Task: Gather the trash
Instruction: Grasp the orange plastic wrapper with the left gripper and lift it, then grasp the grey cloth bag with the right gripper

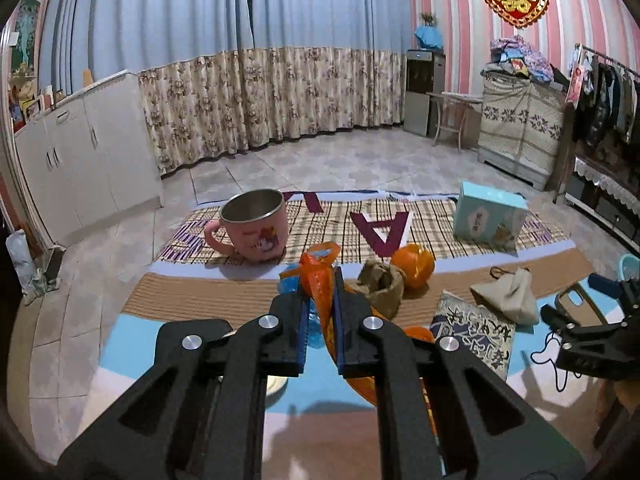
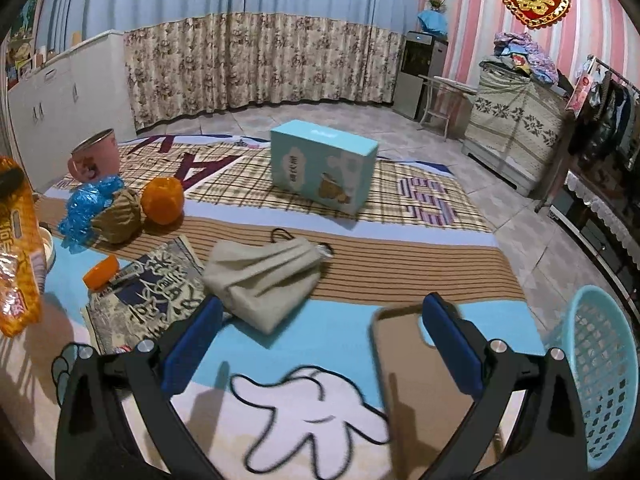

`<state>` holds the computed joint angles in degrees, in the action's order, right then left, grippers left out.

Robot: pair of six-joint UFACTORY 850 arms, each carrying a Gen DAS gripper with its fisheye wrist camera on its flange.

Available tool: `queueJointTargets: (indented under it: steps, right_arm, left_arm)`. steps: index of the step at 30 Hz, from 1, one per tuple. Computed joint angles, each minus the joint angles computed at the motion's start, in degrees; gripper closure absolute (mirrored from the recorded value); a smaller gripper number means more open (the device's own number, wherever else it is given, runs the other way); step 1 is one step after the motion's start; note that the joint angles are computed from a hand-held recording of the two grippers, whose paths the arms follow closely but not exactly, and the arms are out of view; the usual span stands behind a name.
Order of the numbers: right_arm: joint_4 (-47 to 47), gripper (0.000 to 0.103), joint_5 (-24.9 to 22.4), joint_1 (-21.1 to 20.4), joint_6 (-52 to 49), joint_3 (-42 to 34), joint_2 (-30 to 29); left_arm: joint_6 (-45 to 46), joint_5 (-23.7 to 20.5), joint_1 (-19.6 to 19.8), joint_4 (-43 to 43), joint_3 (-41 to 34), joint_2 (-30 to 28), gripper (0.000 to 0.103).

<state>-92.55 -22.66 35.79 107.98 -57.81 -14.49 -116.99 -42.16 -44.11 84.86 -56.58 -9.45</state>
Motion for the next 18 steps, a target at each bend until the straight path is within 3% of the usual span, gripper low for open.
queueJointTargets:
  steps: [7,13,15,18]
  right_arm:
    - [8.45,0.005,-0.28,0.41,-9.62,-5.13,-4.66]
    - [20.65,0.008,3.11,-1.30,-20.85,-7.90,-7.25]
    - [24.58,0.026,4.07,-1.47,-25.53,-8.62,-7.85]
    - [28.80,0.045,6.61,-1.95,-30.46,-8.63,-8.01]
  left_arm:
    - [-0.31,0.41,2.48,-0.51,1.38,0.86,0.094]
    - [-1.88,1.94,3.81,-0.70,2.13,1.73,0.094]
    - [-2.21,2.43,4.15,-1.14,2.24,1.79,0.094]
    - [-2.26,2.79,4.38,-1.98,2.36,1.74,0.094]
